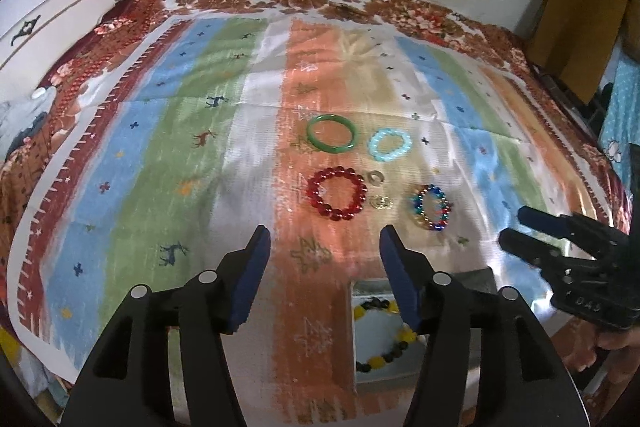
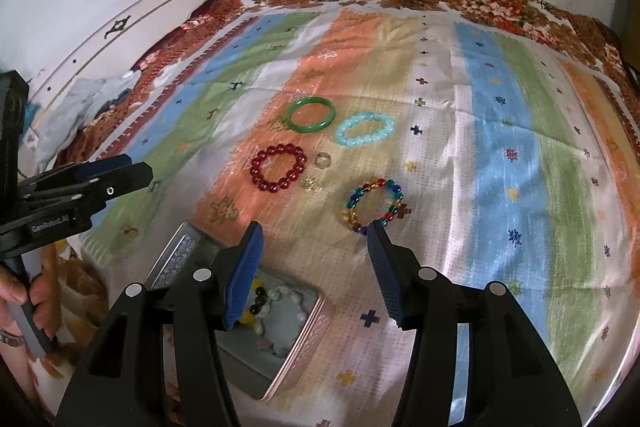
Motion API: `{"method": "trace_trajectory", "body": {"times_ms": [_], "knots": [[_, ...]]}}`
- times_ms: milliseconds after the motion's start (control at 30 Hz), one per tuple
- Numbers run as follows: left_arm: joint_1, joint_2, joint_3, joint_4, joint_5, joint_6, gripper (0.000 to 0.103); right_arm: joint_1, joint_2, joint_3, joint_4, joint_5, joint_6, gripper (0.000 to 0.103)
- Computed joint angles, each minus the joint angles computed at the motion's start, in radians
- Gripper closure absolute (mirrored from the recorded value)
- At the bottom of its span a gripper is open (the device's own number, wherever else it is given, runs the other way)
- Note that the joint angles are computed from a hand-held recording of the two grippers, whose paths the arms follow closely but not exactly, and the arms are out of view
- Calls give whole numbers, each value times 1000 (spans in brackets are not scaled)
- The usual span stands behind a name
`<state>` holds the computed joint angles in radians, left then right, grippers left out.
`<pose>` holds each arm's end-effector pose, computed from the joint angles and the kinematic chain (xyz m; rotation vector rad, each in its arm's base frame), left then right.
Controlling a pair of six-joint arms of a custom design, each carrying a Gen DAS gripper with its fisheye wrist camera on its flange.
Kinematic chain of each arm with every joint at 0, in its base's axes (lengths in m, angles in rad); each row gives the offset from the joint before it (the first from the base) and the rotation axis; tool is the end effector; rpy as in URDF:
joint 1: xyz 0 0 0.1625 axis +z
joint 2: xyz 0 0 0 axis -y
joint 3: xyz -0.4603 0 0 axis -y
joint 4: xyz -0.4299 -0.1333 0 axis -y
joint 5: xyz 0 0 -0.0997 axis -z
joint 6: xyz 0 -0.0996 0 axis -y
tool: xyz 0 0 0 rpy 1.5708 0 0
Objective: Organize jewelry
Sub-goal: 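Move the left tool toward the green jade bangle while the right tool approaches a small silver ring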
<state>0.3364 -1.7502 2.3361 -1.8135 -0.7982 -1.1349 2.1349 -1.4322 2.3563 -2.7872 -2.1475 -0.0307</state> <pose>-0.2596 -0.3056 0.2770 0.2930 2.4278 -0.7599 0.3032 -0.3314 0.2241 0.6542 -2.5222 0.5732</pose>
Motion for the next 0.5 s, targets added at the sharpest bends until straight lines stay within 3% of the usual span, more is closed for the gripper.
{"method": "trace_trajectory", "body": {"times_ms": [300,500], "knots": [[80,56,-42,-11,23,57,40,-25,34,-34,-44,-15,-31,40],[136,94,-66,-52,20,99,38,-42,50,-55,-27,13,-21,40]]}}
